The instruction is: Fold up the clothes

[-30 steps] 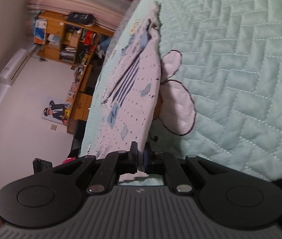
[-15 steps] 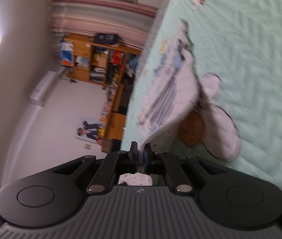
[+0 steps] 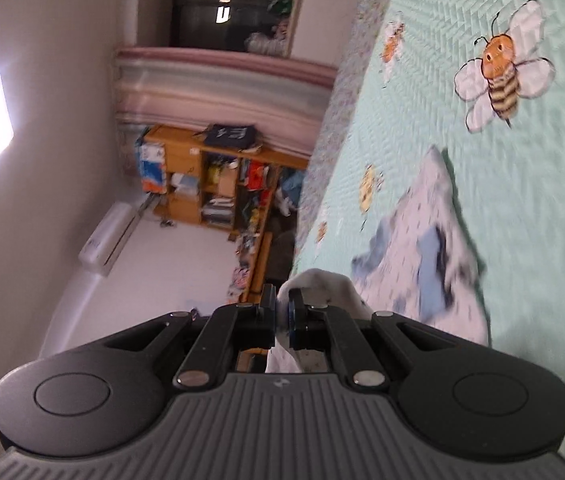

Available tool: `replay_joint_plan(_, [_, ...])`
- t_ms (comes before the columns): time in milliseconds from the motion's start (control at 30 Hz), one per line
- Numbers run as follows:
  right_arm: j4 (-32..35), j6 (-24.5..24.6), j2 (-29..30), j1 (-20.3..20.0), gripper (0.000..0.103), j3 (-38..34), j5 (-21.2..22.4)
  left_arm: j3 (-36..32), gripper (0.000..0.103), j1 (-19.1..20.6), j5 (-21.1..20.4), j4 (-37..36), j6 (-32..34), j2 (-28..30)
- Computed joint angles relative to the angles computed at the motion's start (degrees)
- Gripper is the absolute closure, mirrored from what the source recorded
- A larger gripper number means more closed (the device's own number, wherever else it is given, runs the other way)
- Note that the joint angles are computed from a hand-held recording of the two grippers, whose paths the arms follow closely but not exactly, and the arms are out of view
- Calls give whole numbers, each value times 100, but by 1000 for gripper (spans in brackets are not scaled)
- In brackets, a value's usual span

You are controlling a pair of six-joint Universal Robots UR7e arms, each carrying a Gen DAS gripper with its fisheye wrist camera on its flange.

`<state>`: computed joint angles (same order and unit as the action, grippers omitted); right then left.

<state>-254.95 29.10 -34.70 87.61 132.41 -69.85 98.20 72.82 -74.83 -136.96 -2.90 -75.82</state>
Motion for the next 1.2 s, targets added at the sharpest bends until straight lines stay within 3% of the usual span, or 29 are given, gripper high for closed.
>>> replay_joint_plan(133, [927, 80, -53, -88, 97, -691, -215, -576, 93, 56, 333, 111, -44, 655])
replay_joint_plan(300, [1465, 428, 75, -210, 97, -1203, -390, -1167, 92, 165, 458, 380, -118, 1223])
replay_joint_plan(367, [1704, 520, 85, -218, 96, -1307, -503, -1363, 87, 187, 566, 533, -175, 1405])
replay_joint_plan(467, [1955, 712, 85, -217, 88, -1418, -715, -1516, 76, 244, 670, 492, -309, 1576])
replay_joint_plan(533, [1958, 788, 122, -215, 76, -1447, -750, -1569, 59, 341, 448, 318, -482, 1602])
replay_joint_plan(567, [1959, 812, 132, -186, 65, -1479, -819, -1577, 57, 394, 311, 183, -585, 1603])
replay_joint_plan(600, [1966, 833, 144, -154, 61, -1519, -879, -1538, 52, 438, 198, -11, -663, 1580])
replay_joint_plan(700, [1876, 966, 260, -145, 55, -1725, -721, -1406, 51, 536, -83, -511, -868, 1498])
replay_joint_plan(800, [1070, 1399, 663, -212, 50, -2071, -569, -1164, 47, 590, -283, -953, -1106, 1353])
replay_joint_plan(867, [904, 1515, 772, -235, 44, -2146, -525, -1017, 45, 610, -324, -1049, -1258, 1232])
replay_joint_plan(933, [1193, 976, 675, -211, 44, -2012, -276, -820, 45, 616, -497, -946, -1052, 1048])
replay_joint_plan(1033, [2494, -488, 277, -61, 44, -1704, 108, -456, 42, 563, -749, -708, -514, 758])
replay_joint_plan(1067, [3094, -1004, 126, 82, 44, -1658, -39, -323, 40, 527, -772, -646, -380, 672])
replay_joint_plan(1133, [4293, -1748, -97, 441, 44, -1790, -742, -51, 37, 418, -725, -554, -192, 535])
replay_joint_plan(1200, [5161, -2096, -114, 688, 44, -2116, -1227, 171, 36, 337, -730, -577, -52, 465])
